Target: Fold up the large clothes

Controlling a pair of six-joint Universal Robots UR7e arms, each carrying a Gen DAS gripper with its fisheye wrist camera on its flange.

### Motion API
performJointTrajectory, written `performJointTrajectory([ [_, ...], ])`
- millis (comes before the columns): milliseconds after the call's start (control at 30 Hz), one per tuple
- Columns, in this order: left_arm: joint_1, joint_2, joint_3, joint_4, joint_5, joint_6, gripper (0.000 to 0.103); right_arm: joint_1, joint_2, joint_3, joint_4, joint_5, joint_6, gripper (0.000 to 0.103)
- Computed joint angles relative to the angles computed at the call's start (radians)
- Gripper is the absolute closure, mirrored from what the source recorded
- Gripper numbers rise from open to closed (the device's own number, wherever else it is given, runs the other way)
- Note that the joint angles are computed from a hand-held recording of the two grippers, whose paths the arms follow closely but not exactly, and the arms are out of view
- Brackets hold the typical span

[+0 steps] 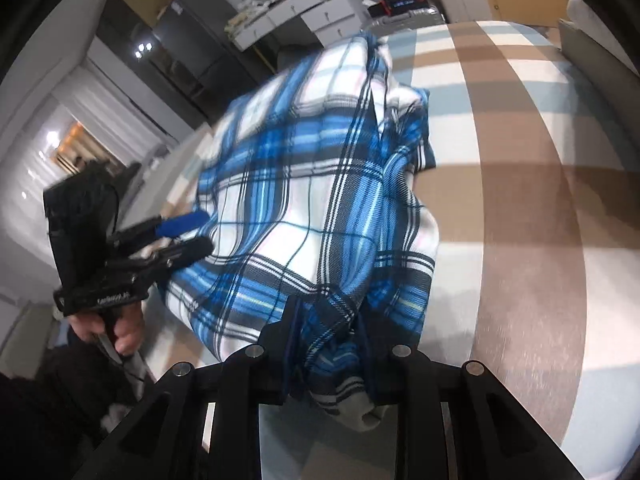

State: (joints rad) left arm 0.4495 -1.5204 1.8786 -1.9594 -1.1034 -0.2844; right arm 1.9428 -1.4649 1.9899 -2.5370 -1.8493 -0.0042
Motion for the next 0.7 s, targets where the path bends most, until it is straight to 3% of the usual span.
performJointTrajectory([
  [100, -0.005, -0.001, 0.007, -0.004, 0.004, 0.016, 0.051, 0.045, 0.015, -0.08, 0.114, -0.074, 0.016, 0.078],
  [233, -0.024, -0.016, 0.039, -0.046, 0.022, 0.006, 0.05, 0.162, 0.039, -0.161, -0.005, -0.255, -0.045, 0.076],
  [300, -0.038, -0.033, 0.058, -0.052, 0.036, 0.005, 0.049, 0.2, 0.086, -0.215, -0.1, -0.29, -0.099, 0.076],
  [400, -0.015, -0.028, 0.049, -0.07, 0.019, 0.02, 0.049, 0.225, 0.201, -0.323, -0.116, -0.342, -0.158, 0.076],
  [500, 0.006, -0.03, 0.044, -0.09, -0.014, 0.025, 0.049, 0.218, 0.337, -0.455, -0.022, -0.366, -0.197, 0.077],
  [600, 0.024, -0.03, 0.038, -0.105, -0.042, 0.029, 0.049, 0.213, 0.485, -0.572, 0.059, -0.516, -0.256, 0.081],
  [667, 0.031, -0.03, 0.036, -0.11, -0.052, 0.032, 0.049, 0.181, 0.56, -0.631, 0.15, -0.637, -0.211, 0.081],
  [700, 0.032, -0.029, 0.035, -0.111, -0.056, 0.032, 0.049, 0.155, 0.569, -0.64, 0.214, -0.65, -0.156, 0.082],
])
